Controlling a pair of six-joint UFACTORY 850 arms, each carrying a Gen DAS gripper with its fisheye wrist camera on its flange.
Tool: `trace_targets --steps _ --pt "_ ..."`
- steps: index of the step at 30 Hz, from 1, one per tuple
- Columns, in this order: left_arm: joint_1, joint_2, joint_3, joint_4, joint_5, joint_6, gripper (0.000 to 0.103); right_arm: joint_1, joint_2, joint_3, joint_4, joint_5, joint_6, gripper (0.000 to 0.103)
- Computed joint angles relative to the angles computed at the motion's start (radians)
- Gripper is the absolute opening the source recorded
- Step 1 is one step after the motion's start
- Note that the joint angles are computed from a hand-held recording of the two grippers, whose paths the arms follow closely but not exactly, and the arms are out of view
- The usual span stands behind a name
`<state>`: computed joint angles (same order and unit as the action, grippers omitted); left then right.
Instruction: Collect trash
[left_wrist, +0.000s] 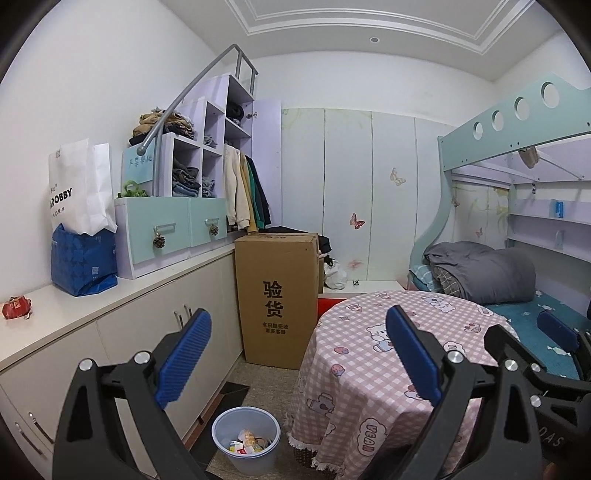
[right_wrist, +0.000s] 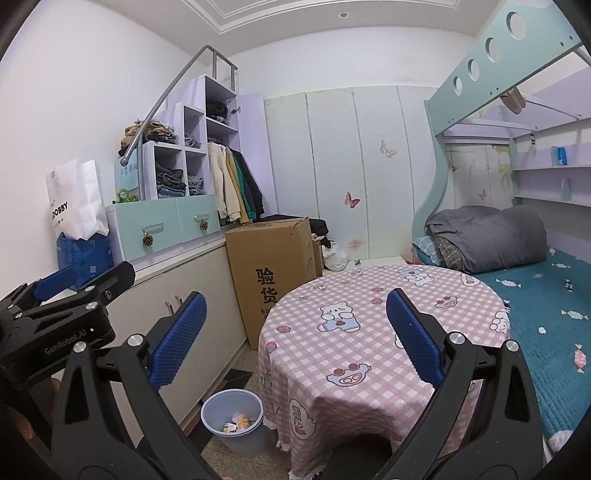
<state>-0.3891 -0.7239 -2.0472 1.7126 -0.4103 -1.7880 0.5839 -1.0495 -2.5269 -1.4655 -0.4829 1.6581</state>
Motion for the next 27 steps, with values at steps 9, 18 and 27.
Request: trace_targets --steps 9,18,27 --pt "0.000 0.005 0.007 -0.011 0.001 0.003 0.094 0.001 -0.005 -0.006 0.019 0.003 -0.015 0.096" --pt "0.000 0.009 0.015 -0.018 -0.006 0.008 0.094 0.004 -0.020 -0.033 0.046 0.003 -0.043 0.096" --pt "-0.001 0.004 0.007 -0.040 -0.009 0.028 0.094 0.005 -0.028 -0.042 0.057 0.009 -0.055 0.096"
